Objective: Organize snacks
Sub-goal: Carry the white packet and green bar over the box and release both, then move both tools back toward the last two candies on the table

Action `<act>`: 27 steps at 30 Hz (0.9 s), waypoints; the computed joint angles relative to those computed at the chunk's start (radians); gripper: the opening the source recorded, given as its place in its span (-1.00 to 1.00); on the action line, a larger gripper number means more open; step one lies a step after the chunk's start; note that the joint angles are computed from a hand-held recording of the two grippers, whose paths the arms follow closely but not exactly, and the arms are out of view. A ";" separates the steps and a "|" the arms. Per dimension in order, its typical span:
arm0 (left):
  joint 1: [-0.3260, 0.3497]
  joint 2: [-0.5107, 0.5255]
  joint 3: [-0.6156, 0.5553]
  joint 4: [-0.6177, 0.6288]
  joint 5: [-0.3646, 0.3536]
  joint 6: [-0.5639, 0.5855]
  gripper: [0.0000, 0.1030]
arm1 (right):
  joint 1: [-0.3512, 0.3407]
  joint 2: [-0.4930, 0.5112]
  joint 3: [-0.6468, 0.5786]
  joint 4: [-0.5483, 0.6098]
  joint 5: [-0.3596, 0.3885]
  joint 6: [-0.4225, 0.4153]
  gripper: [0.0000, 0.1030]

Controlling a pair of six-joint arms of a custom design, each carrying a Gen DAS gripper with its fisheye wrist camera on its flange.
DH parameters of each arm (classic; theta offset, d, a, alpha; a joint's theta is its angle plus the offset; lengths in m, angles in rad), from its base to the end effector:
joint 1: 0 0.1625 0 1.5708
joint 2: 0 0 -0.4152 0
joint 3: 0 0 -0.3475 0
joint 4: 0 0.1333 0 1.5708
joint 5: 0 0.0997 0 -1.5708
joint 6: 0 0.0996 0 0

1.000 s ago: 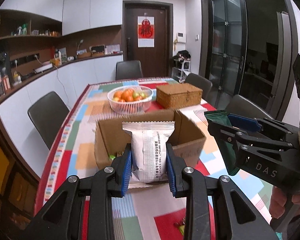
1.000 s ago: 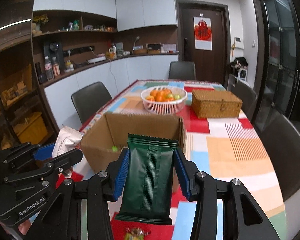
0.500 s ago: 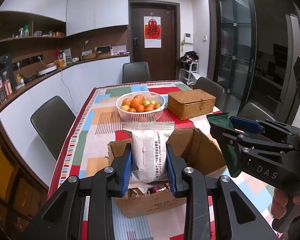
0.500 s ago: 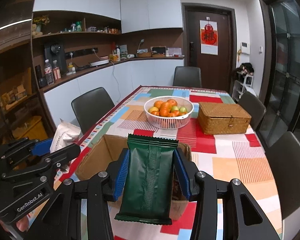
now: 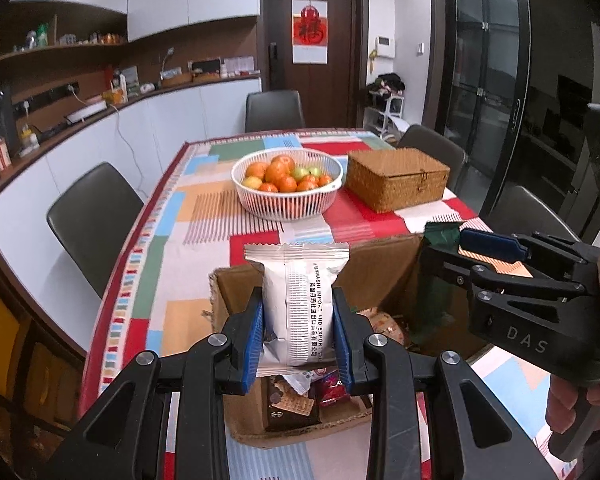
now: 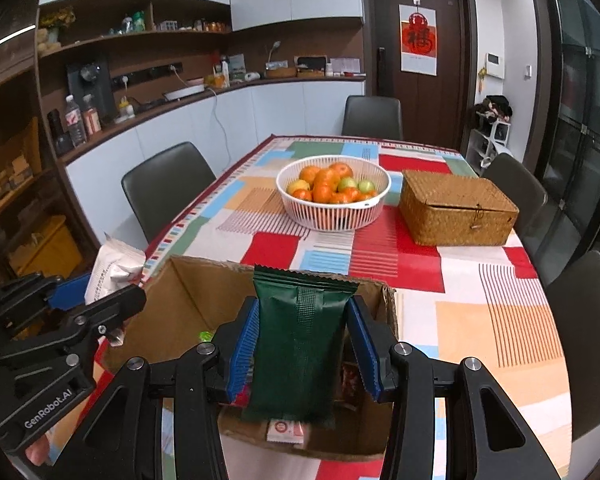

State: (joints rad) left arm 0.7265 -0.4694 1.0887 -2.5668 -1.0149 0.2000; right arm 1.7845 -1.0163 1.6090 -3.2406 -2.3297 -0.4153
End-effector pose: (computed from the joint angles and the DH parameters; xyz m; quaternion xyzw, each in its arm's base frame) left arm -0.4574 -0.6551 0.1066 0.4266 0.8444 -0.2561 0.1987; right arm 0.1943 -0.5899 0.3749 0.0660 -0.8170 0.4420 0.3643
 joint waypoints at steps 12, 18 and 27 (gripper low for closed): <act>-0.036 -0.061 0.169 -0.164 0.081 0.071 0.33 | 0.013 0.001 0.044 -0.100 -0.043 -0.060 0.22; -0.063 -0.149 0.314 -0.248 0.033 0.090 0.33 | 0.055 -0.049 0.178 -0.254 -0.051 -0.118 0.22; -0.107 -0.250 0.526 -0.304 -0.010 0.097 0.33 | 0.097 -0.117 0.361 -0.339 -0.076 -0.118 0.22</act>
State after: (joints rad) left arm 0.6197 -0.7190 1.6148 -2.8703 -1.0253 0.2969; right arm 1.8819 -1.1332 1.9699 -3.5796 -2.4056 -0.5337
